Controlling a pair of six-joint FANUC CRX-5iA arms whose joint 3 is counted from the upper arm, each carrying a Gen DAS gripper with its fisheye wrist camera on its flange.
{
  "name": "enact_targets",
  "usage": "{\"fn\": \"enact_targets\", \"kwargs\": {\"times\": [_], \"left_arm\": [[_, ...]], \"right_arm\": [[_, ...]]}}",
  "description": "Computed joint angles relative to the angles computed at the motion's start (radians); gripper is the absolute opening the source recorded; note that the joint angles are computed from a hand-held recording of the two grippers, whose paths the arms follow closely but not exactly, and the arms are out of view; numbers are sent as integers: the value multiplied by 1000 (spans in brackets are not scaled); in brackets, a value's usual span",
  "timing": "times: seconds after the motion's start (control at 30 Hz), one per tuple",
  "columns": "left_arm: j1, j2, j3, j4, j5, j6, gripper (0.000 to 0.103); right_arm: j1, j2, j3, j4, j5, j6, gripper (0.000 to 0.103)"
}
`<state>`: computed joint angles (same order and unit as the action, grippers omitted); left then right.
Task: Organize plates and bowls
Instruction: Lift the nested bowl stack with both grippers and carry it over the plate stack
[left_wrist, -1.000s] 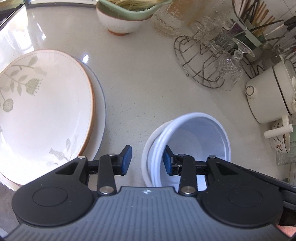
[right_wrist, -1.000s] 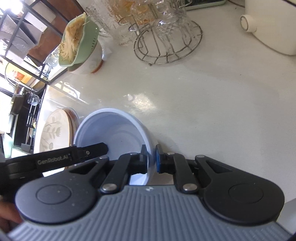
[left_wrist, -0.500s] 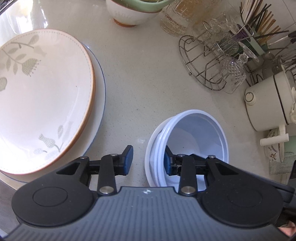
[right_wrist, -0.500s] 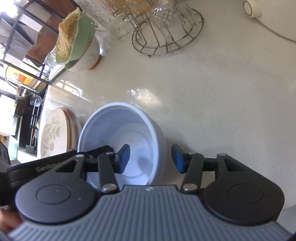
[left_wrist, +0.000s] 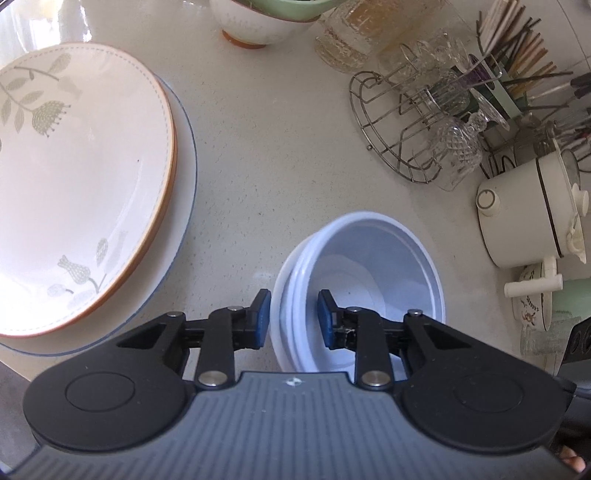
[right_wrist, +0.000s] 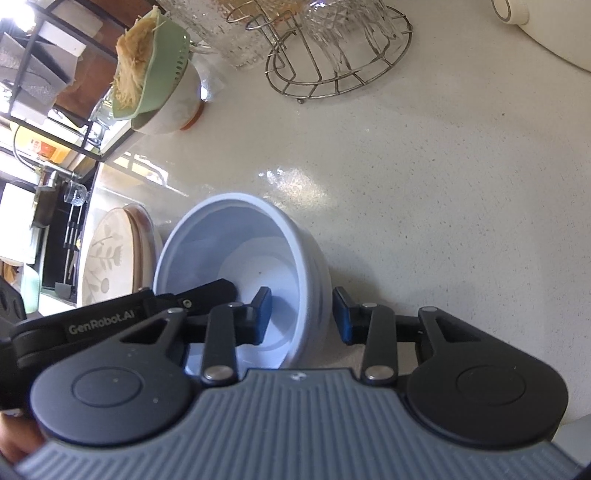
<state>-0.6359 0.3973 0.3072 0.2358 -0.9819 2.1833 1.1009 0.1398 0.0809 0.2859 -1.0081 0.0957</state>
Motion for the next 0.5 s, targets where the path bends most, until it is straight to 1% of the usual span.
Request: {"fn": "enact_targets", "kwargs": {"times": [0.13, 0.3, 0.5], "left_arm": [[19, -12, -11, 38, 3, -51, 32], [35, -22, 15, 34, -33, -91, 32], [66, -55, 12, 55, -44, -143, 32]], "right_arm": [[8, 12, 32, 16, -31, -2, 39], [18, 22, 64, 38, -49, -30, 39], [31, 51, 123, 67, -65, -49, 39]]}}
